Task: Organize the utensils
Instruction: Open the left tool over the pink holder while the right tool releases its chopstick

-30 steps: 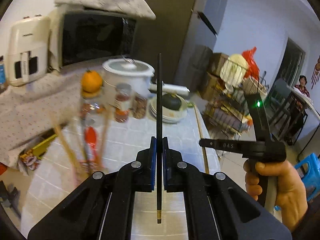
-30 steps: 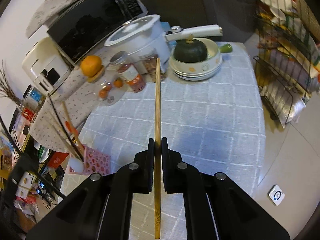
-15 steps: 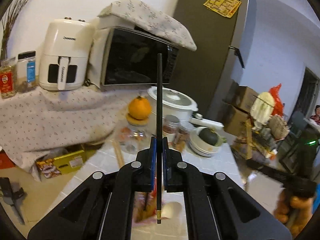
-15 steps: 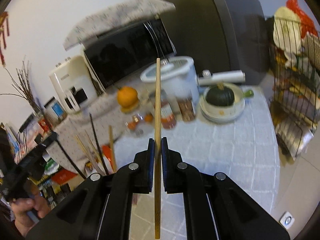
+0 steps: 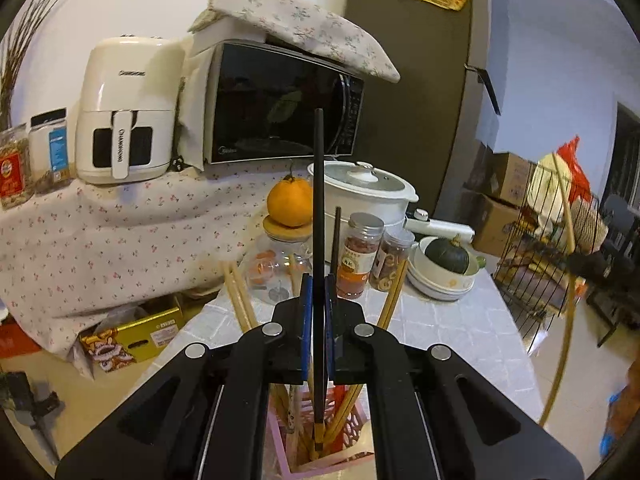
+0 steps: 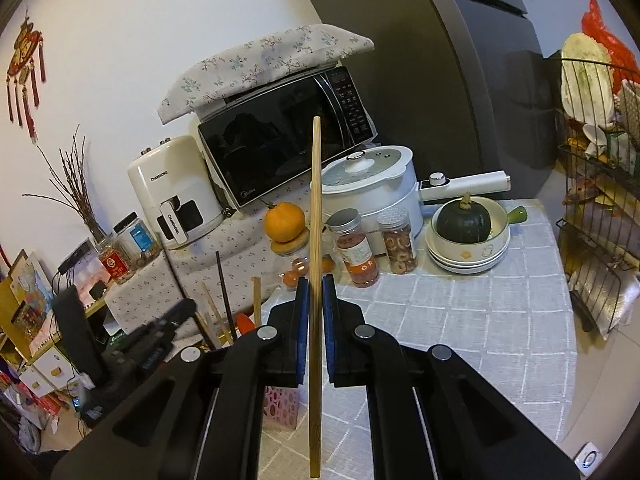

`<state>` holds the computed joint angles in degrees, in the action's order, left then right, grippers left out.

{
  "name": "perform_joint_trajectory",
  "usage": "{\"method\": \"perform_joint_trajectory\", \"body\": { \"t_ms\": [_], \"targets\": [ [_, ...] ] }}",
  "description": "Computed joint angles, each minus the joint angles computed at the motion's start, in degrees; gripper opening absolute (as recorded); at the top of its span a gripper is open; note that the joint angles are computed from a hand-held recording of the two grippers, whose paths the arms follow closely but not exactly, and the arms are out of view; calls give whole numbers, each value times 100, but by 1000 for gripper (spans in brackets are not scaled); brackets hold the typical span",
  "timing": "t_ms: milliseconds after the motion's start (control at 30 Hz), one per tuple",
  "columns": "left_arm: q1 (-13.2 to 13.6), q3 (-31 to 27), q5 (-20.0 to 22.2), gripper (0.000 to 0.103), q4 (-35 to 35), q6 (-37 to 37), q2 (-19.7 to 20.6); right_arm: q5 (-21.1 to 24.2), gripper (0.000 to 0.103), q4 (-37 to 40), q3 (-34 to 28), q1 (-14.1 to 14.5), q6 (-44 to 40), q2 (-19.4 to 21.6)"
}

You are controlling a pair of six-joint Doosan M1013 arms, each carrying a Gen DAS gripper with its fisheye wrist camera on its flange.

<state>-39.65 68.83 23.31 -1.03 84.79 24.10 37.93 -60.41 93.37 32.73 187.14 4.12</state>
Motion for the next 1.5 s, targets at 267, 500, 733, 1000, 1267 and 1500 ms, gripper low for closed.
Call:
{"method": "perform_joint_trajectory", "body": {
  "t_ms": [267, 500, 733, 1000, 1267, 1500],
  "targets": [
    [-51, 127, 135, 5, 192, 201, 63, -95, 7, -103, 4, 18, 30, 9],
    [-30, 50, 645, 6, -29, 329, 81, -74, 7, -221, -30, 63, 46, 89],
    [59, -248, 1425, 24, -440, 433, 54, 127, 7, -601, -138, 182, 494, 239],
    [167, -673, 2547, 40, -112, 36, -68, 528, 7, -1448, -282, 346, 1558, 440],
    [557, -1119, 3884, 45, -806, -585, 243, 940, 7, -2076, -823, 483, 2151, 1033],
    [822, -1144, 4345, 52, -1527, -806, 305, 1405, 7, -1943, -1372, 560, 1149, 1638]
  ]
}}
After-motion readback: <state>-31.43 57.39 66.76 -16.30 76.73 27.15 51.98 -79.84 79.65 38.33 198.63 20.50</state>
